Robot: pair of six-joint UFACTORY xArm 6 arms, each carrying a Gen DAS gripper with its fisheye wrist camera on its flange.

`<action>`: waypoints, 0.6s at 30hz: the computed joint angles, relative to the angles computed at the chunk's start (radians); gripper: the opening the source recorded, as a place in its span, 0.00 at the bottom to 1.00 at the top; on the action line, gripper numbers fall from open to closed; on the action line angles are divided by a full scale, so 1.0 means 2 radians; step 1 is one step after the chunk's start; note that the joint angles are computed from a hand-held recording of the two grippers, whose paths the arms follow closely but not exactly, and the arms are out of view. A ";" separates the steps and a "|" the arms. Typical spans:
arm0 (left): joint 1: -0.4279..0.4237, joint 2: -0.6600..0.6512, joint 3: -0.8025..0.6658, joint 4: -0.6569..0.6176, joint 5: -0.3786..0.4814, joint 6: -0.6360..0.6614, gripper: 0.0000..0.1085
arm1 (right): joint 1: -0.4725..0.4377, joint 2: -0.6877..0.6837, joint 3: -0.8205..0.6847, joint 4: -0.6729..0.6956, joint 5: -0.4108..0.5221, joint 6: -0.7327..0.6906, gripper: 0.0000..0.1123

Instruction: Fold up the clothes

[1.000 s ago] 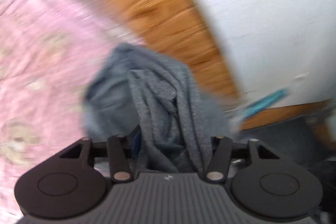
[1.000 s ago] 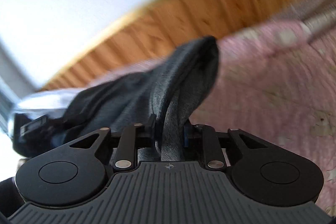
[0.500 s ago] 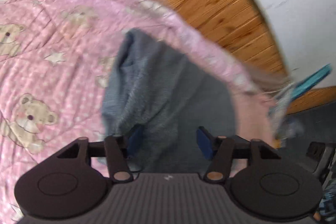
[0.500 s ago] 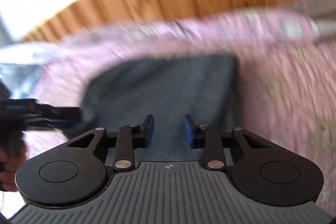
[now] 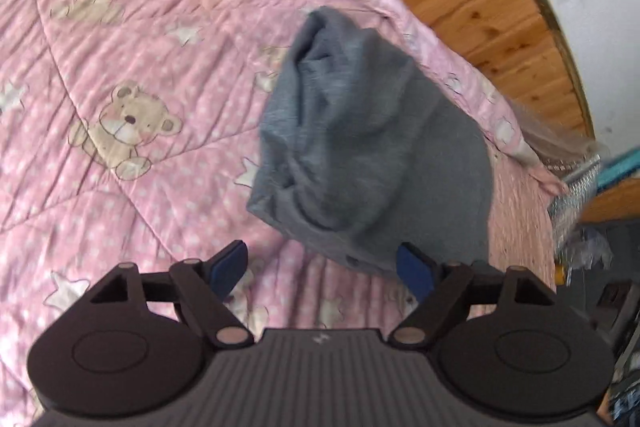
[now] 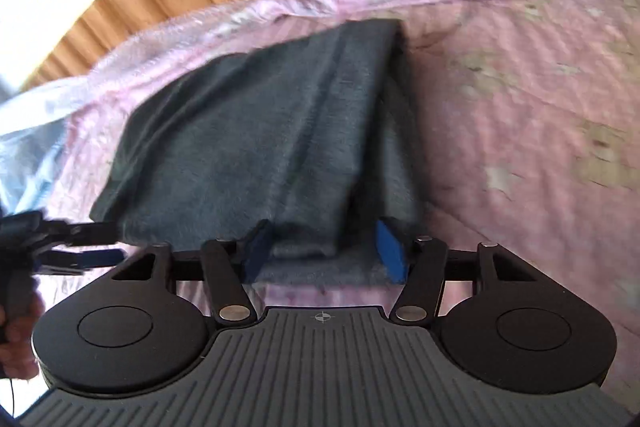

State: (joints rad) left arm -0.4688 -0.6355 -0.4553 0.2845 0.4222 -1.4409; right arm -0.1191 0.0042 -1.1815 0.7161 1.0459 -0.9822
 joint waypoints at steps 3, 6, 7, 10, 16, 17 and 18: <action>-0.035 -0.033 -0.016 0.036 0.056 -0.015 0.95 | -0.002 -0.062 0.034 -0.038 -0.027 -0.007 0.69; -0.065 -0.056 -0.025 0.037 0.092 -0.038 0.95 | -0.006 -0.107 0.054 -0.068 -0.018 0.015 0.72; -0.077 -0.065 -0.024 0.065 0.091 -0.068 0.95 | -0.007 -0.125 0.063 -0.073 -0.016 0.021 0.72; -0.118 -0.085 -0.027 0.151 0.102 -0.159 0.95 | -0.013 -0.188 0.099 -0.093 -0.013 0.042 0.74; -0.213 -0.052 -0.100 0.150 0.244 -0.163 0.95 | -0.024 -0.323 0.165 -0.131 0.015 0.078 0.79; -0.227 -0.048 -0.106 0.156 0.258 -0.165 0.95 | -0.025 -0.345 0.175 -0.137 0.020 0.079 0.79; -0.241 -0.047 -0.110 0.165 0.269 -0.170 0.95 | -0.028 -0.366 0.185 -0.141 0.025 0.081 0.79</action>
State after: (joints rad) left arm -0.9511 -0.7292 -0.6744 0.6143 0.9602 -1.7813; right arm -0.1752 -0.7282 -0.8116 0.4349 1.0950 -0.8199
